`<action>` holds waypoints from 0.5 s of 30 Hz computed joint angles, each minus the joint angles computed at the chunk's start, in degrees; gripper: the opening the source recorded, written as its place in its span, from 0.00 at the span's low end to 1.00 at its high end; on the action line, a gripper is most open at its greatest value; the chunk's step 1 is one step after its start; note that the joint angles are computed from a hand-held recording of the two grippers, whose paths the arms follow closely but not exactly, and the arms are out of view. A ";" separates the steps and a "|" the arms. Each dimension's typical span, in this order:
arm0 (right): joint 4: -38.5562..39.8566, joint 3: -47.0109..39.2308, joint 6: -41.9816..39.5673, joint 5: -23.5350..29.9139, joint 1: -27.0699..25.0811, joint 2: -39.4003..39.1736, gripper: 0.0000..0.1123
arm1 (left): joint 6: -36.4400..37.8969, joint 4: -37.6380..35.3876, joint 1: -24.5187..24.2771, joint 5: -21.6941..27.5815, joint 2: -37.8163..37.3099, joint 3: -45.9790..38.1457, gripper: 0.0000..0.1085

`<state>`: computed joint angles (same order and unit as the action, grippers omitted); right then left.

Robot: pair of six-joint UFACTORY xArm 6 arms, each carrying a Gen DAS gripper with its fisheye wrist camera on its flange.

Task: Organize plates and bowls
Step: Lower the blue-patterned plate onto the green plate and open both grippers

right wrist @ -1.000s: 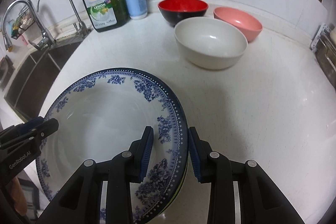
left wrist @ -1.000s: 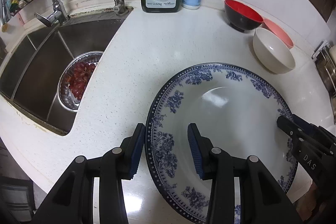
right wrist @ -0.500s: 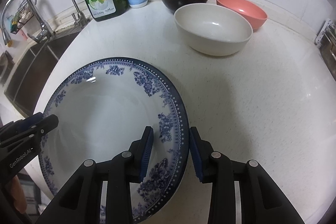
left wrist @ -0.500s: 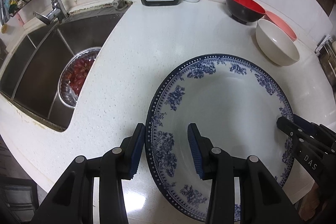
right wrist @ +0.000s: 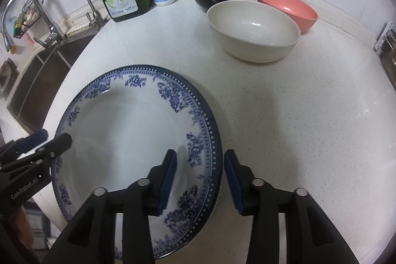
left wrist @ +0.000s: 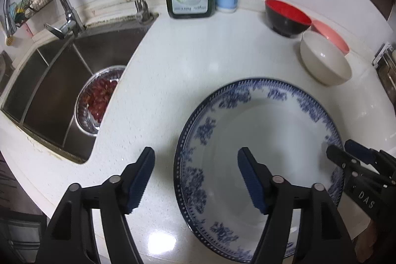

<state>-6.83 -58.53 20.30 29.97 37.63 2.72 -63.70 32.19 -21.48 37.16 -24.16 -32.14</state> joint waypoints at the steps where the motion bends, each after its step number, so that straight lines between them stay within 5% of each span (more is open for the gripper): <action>1: -0.03 -0.05 -0.09 0.03 -0.02 -0.12 0.42 | 0.11 -0.04 0.00 0.00 0.01 -0.34 0.68; 15: -0.62 -1.54 0.09 0.65 -5.22 -5.41 0.42 | 7.18 2.83 -2.75 -4.48 6.75 -12.68 0.68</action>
